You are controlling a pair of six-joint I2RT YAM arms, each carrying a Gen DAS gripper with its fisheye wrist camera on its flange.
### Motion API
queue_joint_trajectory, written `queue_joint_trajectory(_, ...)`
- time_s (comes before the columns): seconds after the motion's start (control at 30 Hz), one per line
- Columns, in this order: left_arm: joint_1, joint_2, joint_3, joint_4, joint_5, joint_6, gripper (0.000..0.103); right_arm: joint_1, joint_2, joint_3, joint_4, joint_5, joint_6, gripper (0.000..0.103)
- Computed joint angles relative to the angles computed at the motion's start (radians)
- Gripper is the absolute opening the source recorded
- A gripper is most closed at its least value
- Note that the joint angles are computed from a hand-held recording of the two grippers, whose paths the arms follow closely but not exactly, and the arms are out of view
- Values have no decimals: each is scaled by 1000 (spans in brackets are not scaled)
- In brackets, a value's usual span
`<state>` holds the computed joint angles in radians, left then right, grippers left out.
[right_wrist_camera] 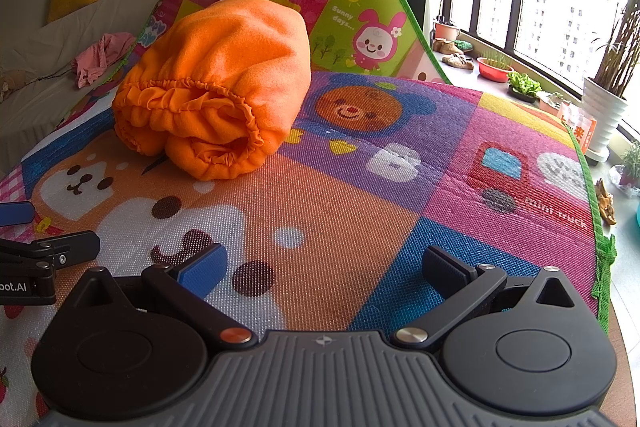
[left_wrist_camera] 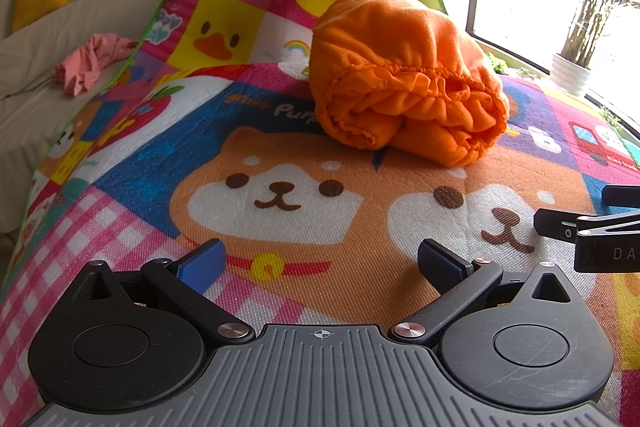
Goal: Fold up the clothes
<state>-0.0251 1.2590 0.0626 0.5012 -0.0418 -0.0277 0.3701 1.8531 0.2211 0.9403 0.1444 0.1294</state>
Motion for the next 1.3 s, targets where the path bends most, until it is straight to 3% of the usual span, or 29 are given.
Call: queue_joint_trajectory(1.3, 22, 13, 6, 5, 28, 12, 103, 1, -3, -1, -3, 2, 0, 103)
